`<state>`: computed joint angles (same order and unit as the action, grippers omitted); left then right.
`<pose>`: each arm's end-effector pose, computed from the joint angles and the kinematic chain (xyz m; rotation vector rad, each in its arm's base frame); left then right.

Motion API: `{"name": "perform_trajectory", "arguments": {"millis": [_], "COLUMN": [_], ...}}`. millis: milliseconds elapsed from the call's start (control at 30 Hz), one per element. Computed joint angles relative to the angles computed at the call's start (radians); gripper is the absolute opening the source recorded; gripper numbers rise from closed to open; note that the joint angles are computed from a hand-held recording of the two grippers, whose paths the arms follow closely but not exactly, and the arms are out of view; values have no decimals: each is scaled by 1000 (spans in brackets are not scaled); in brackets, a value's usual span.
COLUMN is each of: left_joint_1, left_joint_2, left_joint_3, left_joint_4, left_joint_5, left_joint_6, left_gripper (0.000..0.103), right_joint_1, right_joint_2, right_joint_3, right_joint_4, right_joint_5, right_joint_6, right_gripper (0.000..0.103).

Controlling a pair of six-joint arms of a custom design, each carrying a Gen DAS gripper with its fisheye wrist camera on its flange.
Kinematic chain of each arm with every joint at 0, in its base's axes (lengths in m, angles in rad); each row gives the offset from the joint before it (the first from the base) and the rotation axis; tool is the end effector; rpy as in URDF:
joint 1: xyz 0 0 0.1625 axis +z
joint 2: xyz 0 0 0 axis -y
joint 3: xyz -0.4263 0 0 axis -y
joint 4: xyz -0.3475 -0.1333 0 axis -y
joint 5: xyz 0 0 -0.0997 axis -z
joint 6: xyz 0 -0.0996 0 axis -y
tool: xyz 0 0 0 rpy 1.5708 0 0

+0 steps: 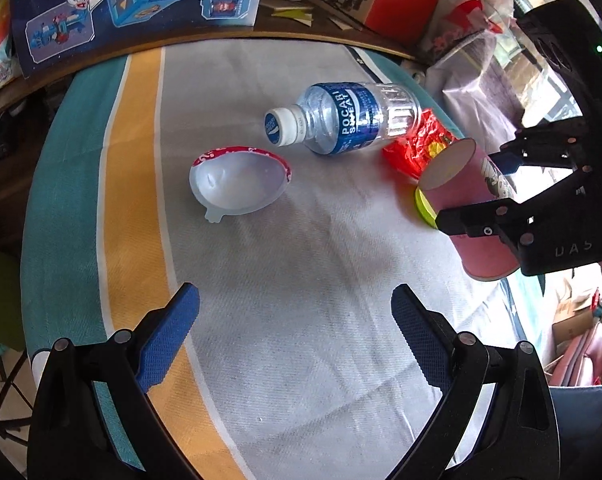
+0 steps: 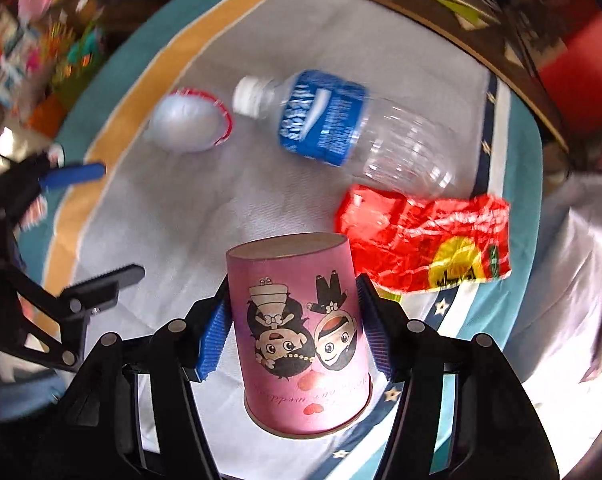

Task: Collect trash
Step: 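Grasp the Pocari Sweat bottle with the left tool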

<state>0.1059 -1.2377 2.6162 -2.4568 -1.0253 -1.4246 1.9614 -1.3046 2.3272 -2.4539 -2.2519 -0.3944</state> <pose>-0.2324 -0.2107 0.1021 0.2281 2.5184 -0.6203 0.2104 -0.3256 0.1867 0.9955 -2.2456 -0.1732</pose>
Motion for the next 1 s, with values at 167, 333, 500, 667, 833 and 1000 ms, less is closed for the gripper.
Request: {"name": "perform_trajectory", "arguments": {"millis": [167, 333, 500, 667, 833, 1000], "left_joint_1": [4, 34, 108, 226, 323, 374], "left_joint_2": [30, 69, 130, 217, 309, 368], "left_joint_3": [-61, -123, -229, -333, -434, -477], "left_joint_4": [62, 100, 160, 125, 106, 60], "left_joint_5": [8, 29, 105, 169, 186, 182], "left_joint_6": [28, 95, 268, 528, 795, 956], "left_gripper": [97, 97, 97, 97, 97, 97], "right_joint_1": [-97, -202, -293, -315, -329, -365], "right_joint_2": [-117, -219, -292, -290, -256, -219], "right_joint_3": [36, 80, 50, 22, -9, -36], "right_joint_4": [-73, -119, -68, -64, -69, -91], "right_joint_5": [141, 235, 297, 304, 270, 253], "right_joint_6": [19, 19, 25, 30, 41, 57], "right_gripper": [57, 57, 57, 57, 57, 57]}}
